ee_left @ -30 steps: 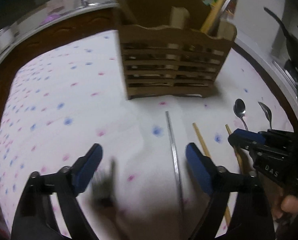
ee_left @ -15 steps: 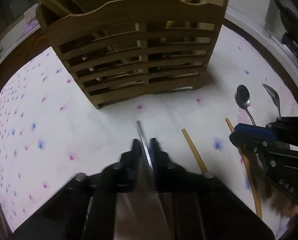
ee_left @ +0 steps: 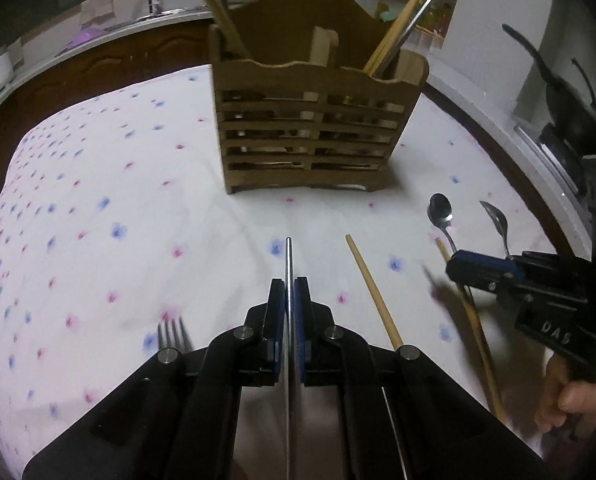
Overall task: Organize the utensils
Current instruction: 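Grasp the last metal chopstick with the left tool while the right tool grasps a wooden chopstick, then lift both held chopsticks and carry them toward the wooden holder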
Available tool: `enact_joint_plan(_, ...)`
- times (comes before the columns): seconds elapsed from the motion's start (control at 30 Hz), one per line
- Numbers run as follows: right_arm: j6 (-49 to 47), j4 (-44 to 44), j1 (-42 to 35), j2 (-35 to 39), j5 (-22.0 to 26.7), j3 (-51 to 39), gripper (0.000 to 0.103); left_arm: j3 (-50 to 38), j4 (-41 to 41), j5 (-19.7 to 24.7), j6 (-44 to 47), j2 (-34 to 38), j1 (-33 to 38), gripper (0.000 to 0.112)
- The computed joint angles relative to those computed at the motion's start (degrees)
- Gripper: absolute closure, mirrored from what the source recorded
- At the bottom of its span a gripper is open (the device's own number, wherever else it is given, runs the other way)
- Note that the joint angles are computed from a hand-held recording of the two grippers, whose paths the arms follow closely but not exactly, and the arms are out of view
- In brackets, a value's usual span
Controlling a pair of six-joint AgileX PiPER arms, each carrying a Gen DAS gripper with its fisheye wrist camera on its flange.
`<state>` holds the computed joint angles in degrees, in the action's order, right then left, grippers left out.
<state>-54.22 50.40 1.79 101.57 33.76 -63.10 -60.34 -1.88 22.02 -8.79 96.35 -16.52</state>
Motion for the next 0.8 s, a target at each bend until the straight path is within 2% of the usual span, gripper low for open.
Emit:
enact_joint_plan(0.2, -2.9, 3.4, -1.4, -5.7, 1.5, 2.8, 0.098, 7.3, -12.7, -1.1, 9.6, -10.2, 2.1, 0.108)
enact_joint_plan(0.27, -4.0, 4.5, -1.9, -8.2, 2.1, 4.0, 0.098, 8.9, -14.2, -1.1, 10.2, -13.3, 2.4, 0.108)
enact_joint_plan(0.6, -7.0, 7.7, -2.4, -18.6, 2.6, 9.3, 0.098, 14.7, -10.2, -0.3, 3.3, -27.2, 0.8, 0.108)
enact_joint_plan(0.8, -9.4, 9.7, -4.1, -24.0, 4.2, 11.8, 0.098, 17.1, -8.9, -0.1, 1.1, -32.2, 0.0, 0.108)
